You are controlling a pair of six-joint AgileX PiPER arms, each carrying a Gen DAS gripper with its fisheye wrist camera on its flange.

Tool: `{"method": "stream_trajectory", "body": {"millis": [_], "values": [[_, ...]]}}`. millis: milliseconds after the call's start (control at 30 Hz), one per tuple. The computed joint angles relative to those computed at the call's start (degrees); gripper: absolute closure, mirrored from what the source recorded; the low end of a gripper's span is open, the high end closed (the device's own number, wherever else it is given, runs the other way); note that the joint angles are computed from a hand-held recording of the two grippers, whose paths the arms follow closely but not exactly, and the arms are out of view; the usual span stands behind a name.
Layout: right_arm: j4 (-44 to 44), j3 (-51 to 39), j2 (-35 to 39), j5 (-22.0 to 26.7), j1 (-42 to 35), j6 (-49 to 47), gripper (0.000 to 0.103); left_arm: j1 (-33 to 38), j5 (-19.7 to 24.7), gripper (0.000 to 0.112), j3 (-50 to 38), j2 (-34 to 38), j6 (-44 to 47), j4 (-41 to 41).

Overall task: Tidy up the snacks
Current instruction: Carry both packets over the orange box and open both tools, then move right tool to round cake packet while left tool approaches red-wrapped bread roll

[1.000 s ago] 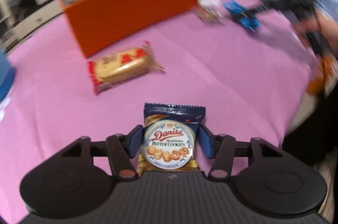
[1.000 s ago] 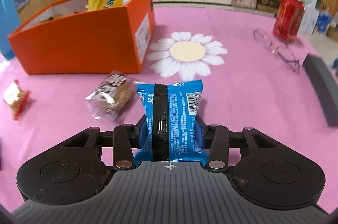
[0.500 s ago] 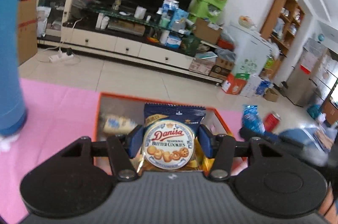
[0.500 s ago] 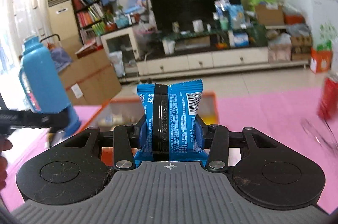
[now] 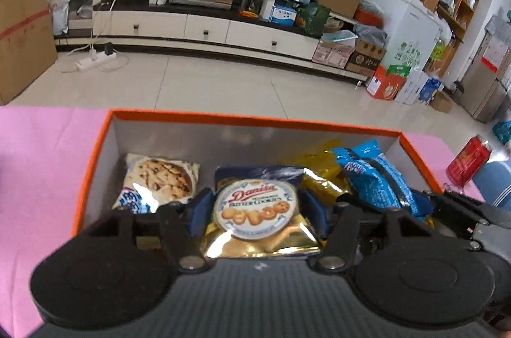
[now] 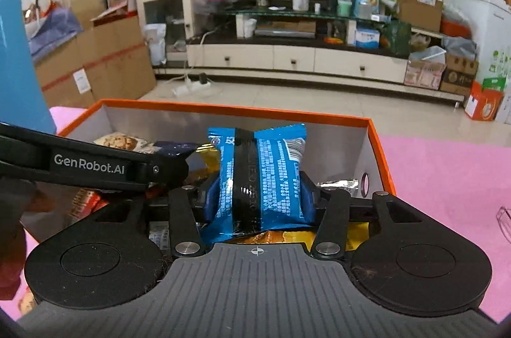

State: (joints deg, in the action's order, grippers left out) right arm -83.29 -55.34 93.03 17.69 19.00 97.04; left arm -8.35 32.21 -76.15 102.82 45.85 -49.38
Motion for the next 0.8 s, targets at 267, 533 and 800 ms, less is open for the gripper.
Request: {"method": "stream_trajectory", "body": {"millis": [267,533,800], "values": [[4.2,4.0,-11.0,6.6,4.9,-4.7,0.015,3.4,-6.7,0.027,15.5,-18.5,6.0,-5.9],[14.1,18.9,-31.6,16.9,17.3,-3.0,0.010,15.7,-0.6,0.025,33.6,-36.9,8.6,-2.9],[25.2,30.9,-36.7,21.4,22.7,-5.3,0.011,17.6,-2.0,0.025,40.9,-35.8,10.8,0.6]]}}
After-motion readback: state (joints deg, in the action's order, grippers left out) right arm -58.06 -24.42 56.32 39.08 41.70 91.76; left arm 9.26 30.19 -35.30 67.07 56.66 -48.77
